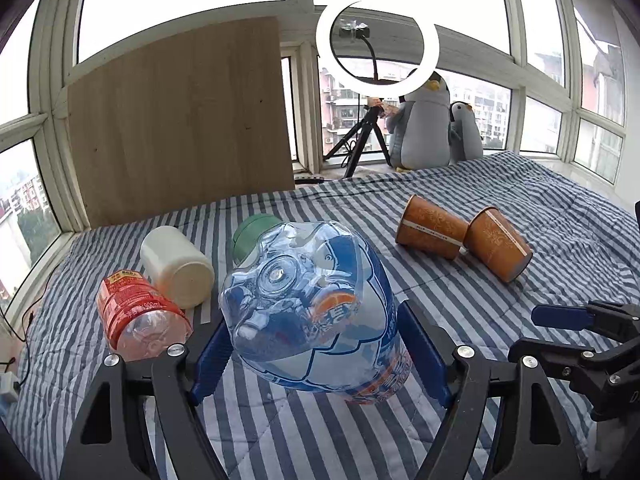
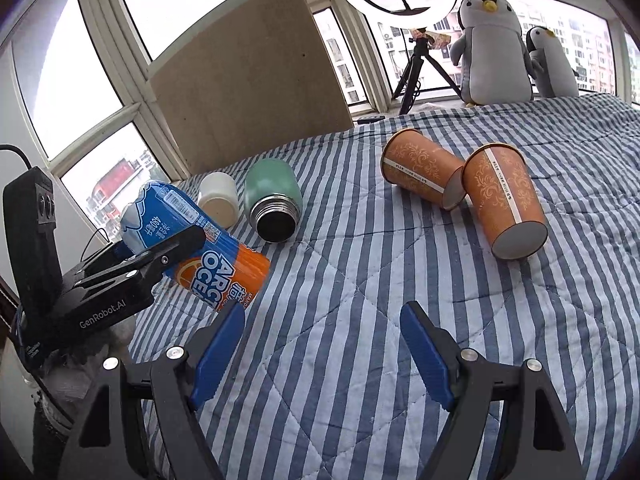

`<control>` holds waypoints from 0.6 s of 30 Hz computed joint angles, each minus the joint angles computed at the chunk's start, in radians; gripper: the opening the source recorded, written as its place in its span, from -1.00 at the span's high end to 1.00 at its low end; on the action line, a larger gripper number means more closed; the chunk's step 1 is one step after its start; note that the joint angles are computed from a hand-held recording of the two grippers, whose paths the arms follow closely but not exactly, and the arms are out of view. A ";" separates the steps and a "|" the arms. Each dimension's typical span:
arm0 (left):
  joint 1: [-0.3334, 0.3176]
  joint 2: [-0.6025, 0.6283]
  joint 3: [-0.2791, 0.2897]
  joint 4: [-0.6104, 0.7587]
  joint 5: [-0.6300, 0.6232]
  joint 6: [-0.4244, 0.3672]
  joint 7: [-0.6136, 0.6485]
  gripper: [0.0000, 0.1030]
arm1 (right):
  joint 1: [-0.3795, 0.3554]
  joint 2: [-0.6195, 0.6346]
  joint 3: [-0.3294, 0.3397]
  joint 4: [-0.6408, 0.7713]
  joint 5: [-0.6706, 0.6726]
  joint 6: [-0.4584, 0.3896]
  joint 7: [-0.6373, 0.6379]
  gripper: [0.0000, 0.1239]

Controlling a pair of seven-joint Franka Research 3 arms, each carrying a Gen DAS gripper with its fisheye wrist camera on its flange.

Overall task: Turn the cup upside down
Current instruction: 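Rotate the bottle with the left tool until its cap points up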

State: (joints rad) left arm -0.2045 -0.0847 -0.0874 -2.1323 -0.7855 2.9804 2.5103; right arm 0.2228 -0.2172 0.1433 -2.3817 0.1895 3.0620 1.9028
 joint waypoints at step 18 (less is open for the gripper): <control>-0.043 0.017 -0.041 -0.030 -0.026 -0.013 0.103 -0.63 | -0.199 -0.057 0.132 -0.092 -0.215 0.084 0.214 -0.24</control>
